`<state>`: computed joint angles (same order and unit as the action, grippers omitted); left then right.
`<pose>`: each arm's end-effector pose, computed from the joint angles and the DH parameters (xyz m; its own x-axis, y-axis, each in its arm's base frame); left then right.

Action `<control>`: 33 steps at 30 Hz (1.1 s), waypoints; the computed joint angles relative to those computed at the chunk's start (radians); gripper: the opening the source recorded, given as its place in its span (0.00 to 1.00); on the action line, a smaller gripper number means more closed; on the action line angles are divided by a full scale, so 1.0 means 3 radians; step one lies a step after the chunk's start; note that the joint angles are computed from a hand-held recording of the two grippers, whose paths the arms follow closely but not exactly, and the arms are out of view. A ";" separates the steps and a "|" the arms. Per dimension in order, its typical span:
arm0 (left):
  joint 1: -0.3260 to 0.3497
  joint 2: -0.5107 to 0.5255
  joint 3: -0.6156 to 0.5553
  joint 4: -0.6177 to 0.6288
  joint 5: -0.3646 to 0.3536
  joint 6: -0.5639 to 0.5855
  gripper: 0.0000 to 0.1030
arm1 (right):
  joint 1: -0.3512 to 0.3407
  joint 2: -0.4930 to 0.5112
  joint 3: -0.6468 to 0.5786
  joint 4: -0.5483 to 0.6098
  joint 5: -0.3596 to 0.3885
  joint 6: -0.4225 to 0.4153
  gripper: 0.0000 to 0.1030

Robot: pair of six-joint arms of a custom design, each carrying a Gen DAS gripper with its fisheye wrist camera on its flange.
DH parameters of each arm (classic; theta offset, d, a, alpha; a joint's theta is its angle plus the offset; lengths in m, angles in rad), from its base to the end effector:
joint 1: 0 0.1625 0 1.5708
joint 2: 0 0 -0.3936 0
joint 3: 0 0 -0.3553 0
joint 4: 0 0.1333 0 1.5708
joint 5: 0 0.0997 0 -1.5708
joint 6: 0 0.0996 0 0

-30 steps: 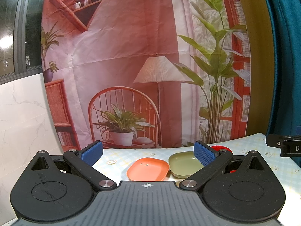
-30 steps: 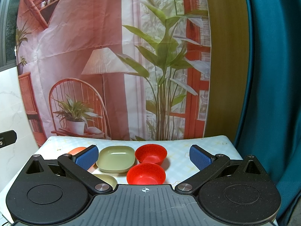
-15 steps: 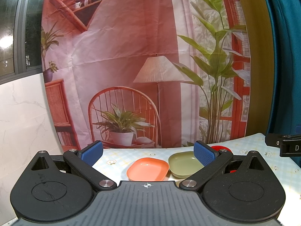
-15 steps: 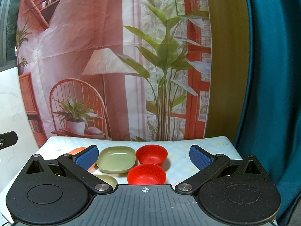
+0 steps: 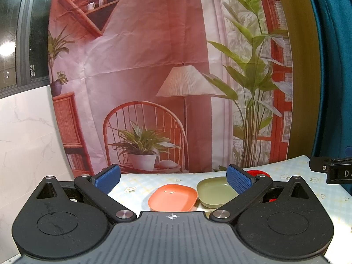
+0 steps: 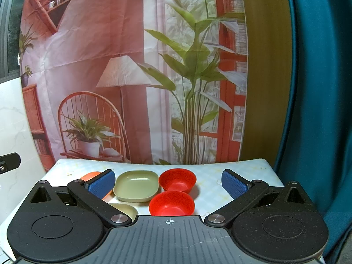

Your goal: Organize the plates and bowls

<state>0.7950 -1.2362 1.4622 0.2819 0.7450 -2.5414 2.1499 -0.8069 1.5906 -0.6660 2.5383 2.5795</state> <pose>-0.1929 -0.4916 0.3347 -0.5782 0.2095 -0.7885 0.8084 0.2773 -0.5191 0.3540 -0.4476 0.0903 -0.7462 0.2640 0.6111 -0.5460 0.2824 -0.7887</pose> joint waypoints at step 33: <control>0.0621 0.1066 -0.0430 0.0308 0.0390 0.0019 0.55 | -0.0771 0.0311 0.0220 0.0022 -0.0625 0.0259 0.98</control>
<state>0.9814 -0.9166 1.3333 0.3742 0.8621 -2.5358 1.9185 -0.7135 1.6566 -0.6594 2.3507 2.6572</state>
